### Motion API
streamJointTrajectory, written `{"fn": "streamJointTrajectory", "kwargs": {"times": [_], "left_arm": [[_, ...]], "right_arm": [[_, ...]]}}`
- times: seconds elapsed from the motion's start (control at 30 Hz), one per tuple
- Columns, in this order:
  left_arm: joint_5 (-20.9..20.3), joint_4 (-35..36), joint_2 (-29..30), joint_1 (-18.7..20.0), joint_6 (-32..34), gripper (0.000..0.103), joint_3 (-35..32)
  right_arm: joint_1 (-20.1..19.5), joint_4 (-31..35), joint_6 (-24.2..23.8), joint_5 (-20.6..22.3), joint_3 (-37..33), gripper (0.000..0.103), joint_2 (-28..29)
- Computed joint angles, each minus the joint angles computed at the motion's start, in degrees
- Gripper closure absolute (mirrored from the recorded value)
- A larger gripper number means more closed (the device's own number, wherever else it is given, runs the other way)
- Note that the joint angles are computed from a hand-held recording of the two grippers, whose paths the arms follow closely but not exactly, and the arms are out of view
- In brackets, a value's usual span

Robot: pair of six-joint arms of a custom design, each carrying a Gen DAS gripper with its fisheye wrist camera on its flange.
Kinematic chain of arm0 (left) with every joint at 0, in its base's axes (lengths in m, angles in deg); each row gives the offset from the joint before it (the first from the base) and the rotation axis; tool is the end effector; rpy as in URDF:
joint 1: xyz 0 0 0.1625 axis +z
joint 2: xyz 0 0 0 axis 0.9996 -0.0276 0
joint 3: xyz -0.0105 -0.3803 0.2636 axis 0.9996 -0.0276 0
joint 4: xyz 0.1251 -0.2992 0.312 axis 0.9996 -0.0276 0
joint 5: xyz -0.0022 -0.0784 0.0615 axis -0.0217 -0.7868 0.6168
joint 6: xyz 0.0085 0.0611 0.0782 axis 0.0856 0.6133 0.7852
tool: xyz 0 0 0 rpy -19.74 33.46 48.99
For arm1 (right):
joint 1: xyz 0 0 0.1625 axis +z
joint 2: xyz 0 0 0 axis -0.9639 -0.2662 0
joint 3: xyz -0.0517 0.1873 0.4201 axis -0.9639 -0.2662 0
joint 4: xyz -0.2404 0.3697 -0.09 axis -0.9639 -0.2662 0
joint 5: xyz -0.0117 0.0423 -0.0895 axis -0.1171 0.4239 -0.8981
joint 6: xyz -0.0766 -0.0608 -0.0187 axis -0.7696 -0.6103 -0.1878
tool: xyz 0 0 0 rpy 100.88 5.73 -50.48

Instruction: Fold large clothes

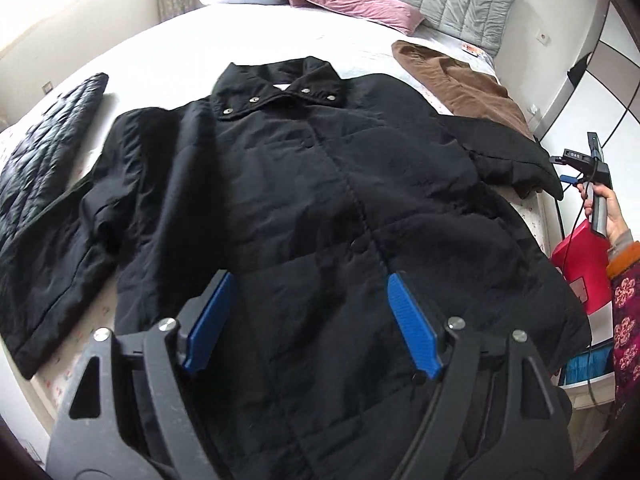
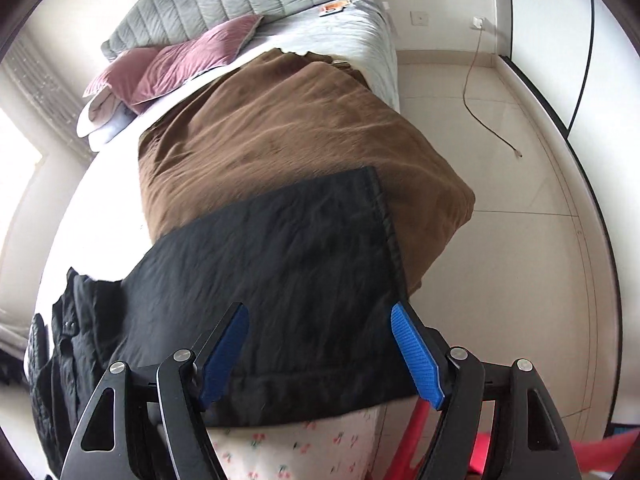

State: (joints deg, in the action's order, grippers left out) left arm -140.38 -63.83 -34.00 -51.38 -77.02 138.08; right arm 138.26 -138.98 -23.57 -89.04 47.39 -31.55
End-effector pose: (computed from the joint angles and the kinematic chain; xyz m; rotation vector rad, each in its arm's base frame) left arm -0.2800 -0.4511 0.1466 0.7663 2.4637 -0.4491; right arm -0.1187 -0.4483 0.4601 -0.6757 -2.1599 1.0954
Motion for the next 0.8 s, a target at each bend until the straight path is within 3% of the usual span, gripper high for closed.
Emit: {"fn": "streamJointTrajectory", "kwargs": {"times": [0.07, 0.13, 0.17, 0.2, 0.27, 0.3, 0.43, 0.53, 0.57, 0.7, 0.77, 0.8], "left_arm": [[-0.8, -3.1, 6.0, 1.1, 3.7, 0.024, -3.5], [-1.6, -5.6, 11.5, 1.9, 6.9, 0.024, -7.0], [-2.0, -6.6, 13.9, 2.3, 8.2, 0.024, -8.7], [-2.2, -7.3, 16.4, 2.7, 9.3, 0.024, -10.5], [-2.7, -8.6, 20.8, 3.5, 11.2, 0.024, -14.0], [-3.0, -9.1, 22.8, 3.9, 11.9, 0.024, -15.8], [-4.1, -13.0, 29.9, 5.7, 14.0, 0.029, -22.8], [-6.2, -17.3, 34.4, 7.2, 12.9, 0.037, -27.4], [-7.1, -18.9, 35.7, 7.6, 12.1, 0.038, -28.6], [-11.7, -22.1, 40.9, 8.9, 8.9, 0.039, -32.0], [-8.4, -22.7, 43.5, 8.4, 9.7, 0.039, -32.8], [-5.8, -22.8, 44.6, 7.9, 10.9, 0.039, -32.9]], "right_arm": [[-1.7, 0.2, 0.3, -0.5, -2.4, 0.028, 2.1], [-3.8, 1.5, 1.3, 3.3, -3.5, 0.029, 2.8], [-4.4, 1.8, 1.5, 5.8, -3.4, 0.039, 2.6], [-4.1, 0.8, 0.3, 6.7, -3.2, 0.057, 2.9], [-1.5, -2.4, -4.0, 3.2, -2.8, 0.09, 3.6], [-0.1, -4.0, -5.5, 1.3, -2.5, 0.092, 3.7], [7.8, -14.1, -14.7, -7.9, -4.0, 0.094, 5.2], [15.1, -28.8, -28.3, -18.5, -9.7, 0.094, 11.3], [16.1, -30.9, -30.7, -19.9, -11.7, 0.094, 12.6], [16.1, -38.9, -40.6, -24.8, -19.4, 0.094, 20.2], [14.3, -38.7, -41.0, -27.8, -21.6, 0.09, 23.2], [13.2, -38.1, -40.0, -29.1, -22.0, 0.083, 24.1]]}}
